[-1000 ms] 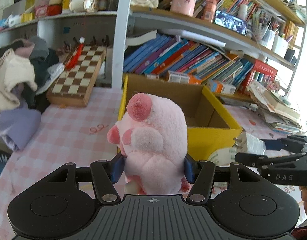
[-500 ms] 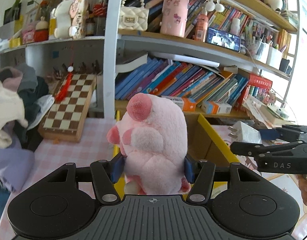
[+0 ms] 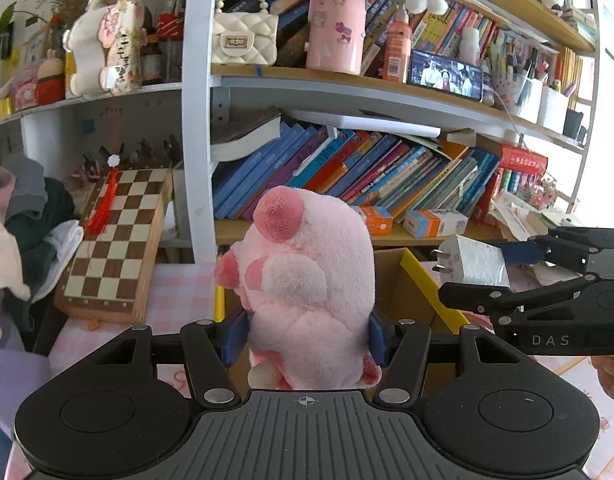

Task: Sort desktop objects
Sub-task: 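Lift and carry the pig with the left tool while the right tool carries the charger over the yellow box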

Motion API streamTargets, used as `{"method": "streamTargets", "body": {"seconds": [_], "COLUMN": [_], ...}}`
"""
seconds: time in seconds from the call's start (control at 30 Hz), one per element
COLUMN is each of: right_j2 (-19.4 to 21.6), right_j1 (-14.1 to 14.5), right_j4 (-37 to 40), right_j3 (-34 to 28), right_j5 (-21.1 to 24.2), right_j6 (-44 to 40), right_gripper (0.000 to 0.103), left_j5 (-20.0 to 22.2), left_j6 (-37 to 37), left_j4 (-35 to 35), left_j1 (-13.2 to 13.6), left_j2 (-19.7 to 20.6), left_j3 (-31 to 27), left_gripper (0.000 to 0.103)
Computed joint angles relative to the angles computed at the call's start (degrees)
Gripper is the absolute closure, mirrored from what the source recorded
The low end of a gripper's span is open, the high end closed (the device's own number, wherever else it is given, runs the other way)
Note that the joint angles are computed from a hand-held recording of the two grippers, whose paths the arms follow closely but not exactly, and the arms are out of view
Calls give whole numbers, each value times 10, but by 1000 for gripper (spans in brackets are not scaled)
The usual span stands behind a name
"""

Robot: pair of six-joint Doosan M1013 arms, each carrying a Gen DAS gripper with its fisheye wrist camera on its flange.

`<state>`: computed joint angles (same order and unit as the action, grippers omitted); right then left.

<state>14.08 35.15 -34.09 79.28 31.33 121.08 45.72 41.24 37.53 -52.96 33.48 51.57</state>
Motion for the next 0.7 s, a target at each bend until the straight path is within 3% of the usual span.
{"method": "streamTargets", "body": {"seconds": [0.43,0.7], "right_j2": [49,100], "right_j1": [-30,-45], "right_j4": [166,248], "right_j3": [-50,-117], "right_j5": [37,116], "right_j6": [-216,-371], "right_gripper": [39,39], "left_j5": [69,145], "left_j6": [121,217], "left_j4": [-93,-153], "left_j1": [17,33], "left_j2": [66,119], "left_j3": [-99,-190], "left_gripper": [45,45]}}
